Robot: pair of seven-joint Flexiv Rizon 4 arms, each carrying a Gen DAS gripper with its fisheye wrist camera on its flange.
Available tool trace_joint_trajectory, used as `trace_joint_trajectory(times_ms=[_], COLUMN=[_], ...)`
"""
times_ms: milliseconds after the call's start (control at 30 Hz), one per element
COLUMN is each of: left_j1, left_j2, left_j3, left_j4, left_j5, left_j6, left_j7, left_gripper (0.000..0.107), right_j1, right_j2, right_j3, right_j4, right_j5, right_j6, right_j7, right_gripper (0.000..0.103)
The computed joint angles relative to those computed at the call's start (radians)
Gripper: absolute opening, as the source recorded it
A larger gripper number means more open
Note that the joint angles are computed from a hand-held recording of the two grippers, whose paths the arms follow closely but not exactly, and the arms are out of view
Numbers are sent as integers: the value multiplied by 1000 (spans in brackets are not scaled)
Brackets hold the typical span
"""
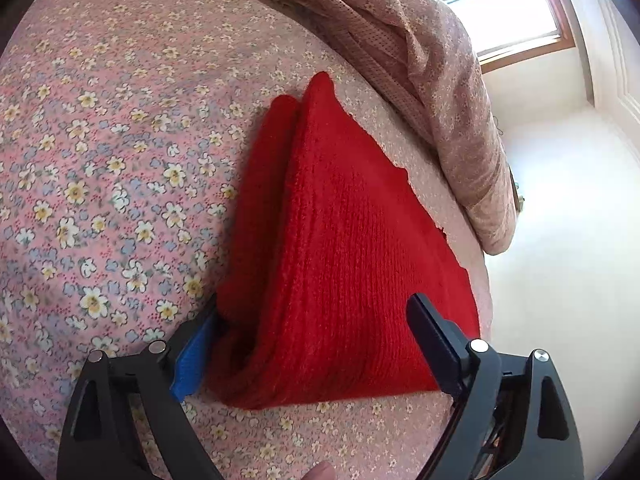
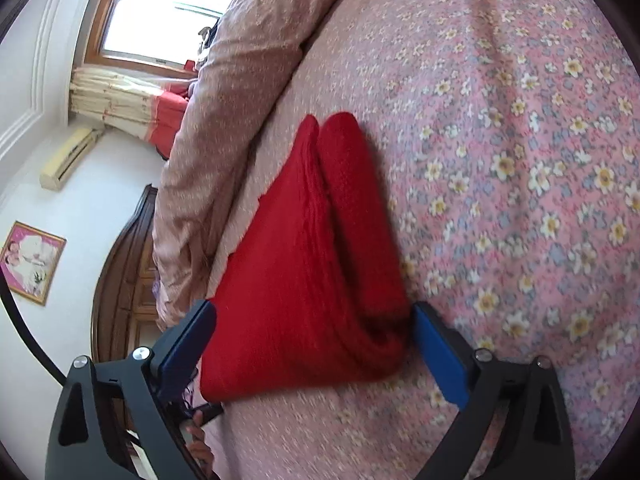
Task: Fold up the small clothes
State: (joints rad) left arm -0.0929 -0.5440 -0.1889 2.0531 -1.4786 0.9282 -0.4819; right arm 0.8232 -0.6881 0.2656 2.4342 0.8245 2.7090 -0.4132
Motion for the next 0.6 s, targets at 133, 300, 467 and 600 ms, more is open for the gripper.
trace_joint_trajectory(times_ms=[133, 300, 467, 600], left_j1=[2, 5, -13, -42], left_j2=[15, 0, -34, -34], left_j3=[-2, 6, -19, -23], left_j4=[24, 5, -45, -49], left_j5=[-26, 5, -40, -93], left_j6=[-24, -63, -5, 46], left_j7=[21, -16, -5, 43], left_gripper=[84, 84, 84, 80], right_j1=[18, 10, -23, -35], right_j2=[27, 46, -26, -50], right_j3=[-15, -25, -19, -26], right_j4=[-5, -11, -38, -54], right_j5=[11, -52, -51, -72], right_j6=[-53, -106, 29, 60], right_j7=[-44, -82, -22, -30], right_gripper=[101, 101, 101, 96])
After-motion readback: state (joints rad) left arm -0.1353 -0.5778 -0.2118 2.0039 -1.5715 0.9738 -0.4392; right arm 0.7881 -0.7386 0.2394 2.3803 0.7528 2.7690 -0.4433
